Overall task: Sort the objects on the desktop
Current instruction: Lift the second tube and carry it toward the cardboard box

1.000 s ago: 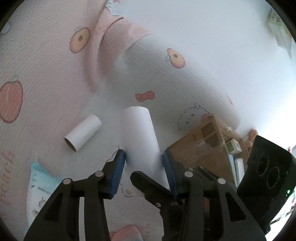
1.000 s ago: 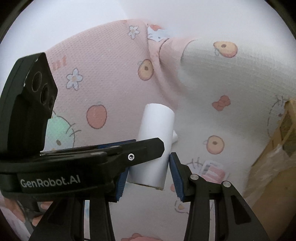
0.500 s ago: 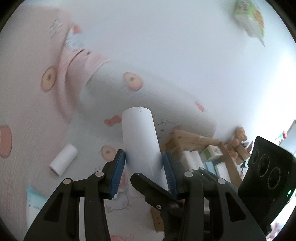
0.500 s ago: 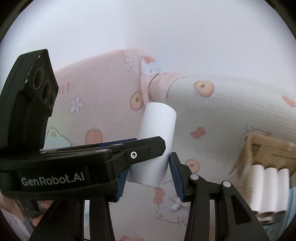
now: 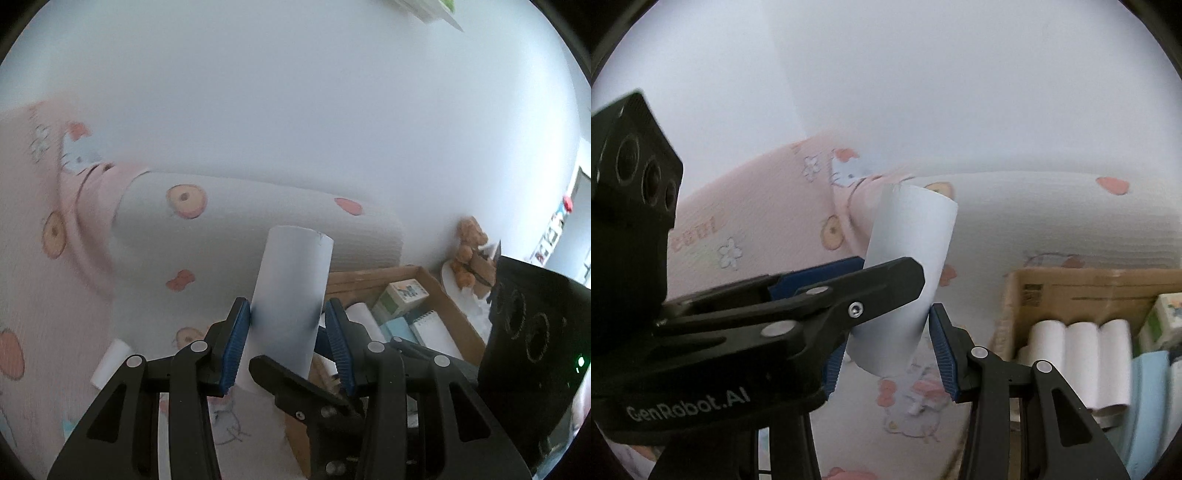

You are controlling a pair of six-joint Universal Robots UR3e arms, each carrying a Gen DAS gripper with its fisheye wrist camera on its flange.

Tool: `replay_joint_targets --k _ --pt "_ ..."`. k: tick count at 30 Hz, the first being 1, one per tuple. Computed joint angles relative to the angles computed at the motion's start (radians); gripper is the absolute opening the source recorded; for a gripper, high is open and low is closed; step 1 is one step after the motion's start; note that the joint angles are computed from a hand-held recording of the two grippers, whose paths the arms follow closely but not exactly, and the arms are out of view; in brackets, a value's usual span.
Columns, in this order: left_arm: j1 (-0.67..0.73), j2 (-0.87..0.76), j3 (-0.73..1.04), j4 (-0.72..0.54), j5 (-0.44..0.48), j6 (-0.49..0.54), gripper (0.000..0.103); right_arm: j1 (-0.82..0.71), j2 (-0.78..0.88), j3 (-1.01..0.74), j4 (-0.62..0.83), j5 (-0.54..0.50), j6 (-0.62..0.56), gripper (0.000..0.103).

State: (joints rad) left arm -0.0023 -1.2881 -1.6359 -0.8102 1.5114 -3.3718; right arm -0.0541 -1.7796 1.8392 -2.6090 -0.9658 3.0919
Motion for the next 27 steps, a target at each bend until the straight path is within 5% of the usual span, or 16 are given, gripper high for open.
replay_joint_targets --k 5,17,27 --pt "-0.094 -0.15 0.128 -0.007 0.055 0.005 0.046 -0.124 -0.095 0.034 0.083 0.064 -0.047 0.041" --pt "-0.18 -0.417 0.411 -0.103 0.028 -0.019 0.046 -0.321 -0.191 0.062 0.241 0.123 -0.172 0.041" --pt "-0.215 -0.698 0.837 -0.335 -0.003 -0.01 0.046 -0.443 -0.146 -0.015 0.394 0.167 -0.238 0.041"
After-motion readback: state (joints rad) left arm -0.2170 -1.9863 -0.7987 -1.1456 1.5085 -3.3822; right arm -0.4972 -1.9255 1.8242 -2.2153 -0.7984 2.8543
